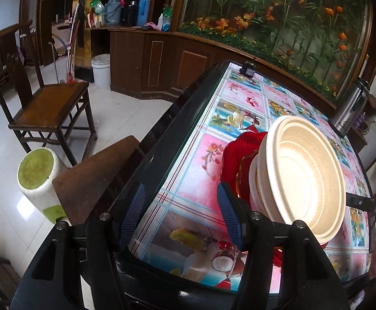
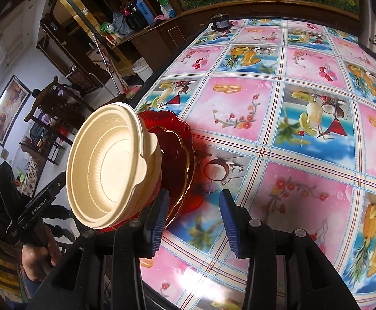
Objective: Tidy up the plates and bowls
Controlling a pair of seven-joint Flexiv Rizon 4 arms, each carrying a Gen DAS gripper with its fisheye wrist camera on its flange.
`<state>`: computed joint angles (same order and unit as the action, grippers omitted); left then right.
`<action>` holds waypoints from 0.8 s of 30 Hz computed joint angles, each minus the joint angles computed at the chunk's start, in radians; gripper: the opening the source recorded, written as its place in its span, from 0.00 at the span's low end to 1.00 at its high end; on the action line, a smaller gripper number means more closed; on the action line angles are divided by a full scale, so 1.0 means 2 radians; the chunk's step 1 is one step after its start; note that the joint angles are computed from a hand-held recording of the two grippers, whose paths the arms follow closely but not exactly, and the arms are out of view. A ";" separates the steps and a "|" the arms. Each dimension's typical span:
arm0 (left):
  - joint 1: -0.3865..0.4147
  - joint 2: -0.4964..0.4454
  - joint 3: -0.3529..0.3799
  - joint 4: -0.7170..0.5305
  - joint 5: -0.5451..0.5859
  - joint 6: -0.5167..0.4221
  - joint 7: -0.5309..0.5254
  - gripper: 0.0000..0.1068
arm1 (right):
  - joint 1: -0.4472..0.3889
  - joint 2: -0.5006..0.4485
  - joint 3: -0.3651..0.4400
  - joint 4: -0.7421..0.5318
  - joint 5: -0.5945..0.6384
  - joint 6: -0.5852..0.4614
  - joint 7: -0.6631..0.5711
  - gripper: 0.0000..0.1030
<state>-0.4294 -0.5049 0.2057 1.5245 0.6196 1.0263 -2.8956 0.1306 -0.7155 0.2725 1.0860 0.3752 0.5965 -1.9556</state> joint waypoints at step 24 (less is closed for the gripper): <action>0.003 -0.026 0.009 0.014 -0.075 0.076 0.069 0.54 | -0.021 -0.007 0.025 0.021 0.067 0.026 -0.046 0.34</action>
<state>-0.4238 -0.5569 0.2236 1.5524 0.4701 1.1782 -2.7583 0.0890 -0.7287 0.3227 1.1280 0.5087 0.6486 -2.0466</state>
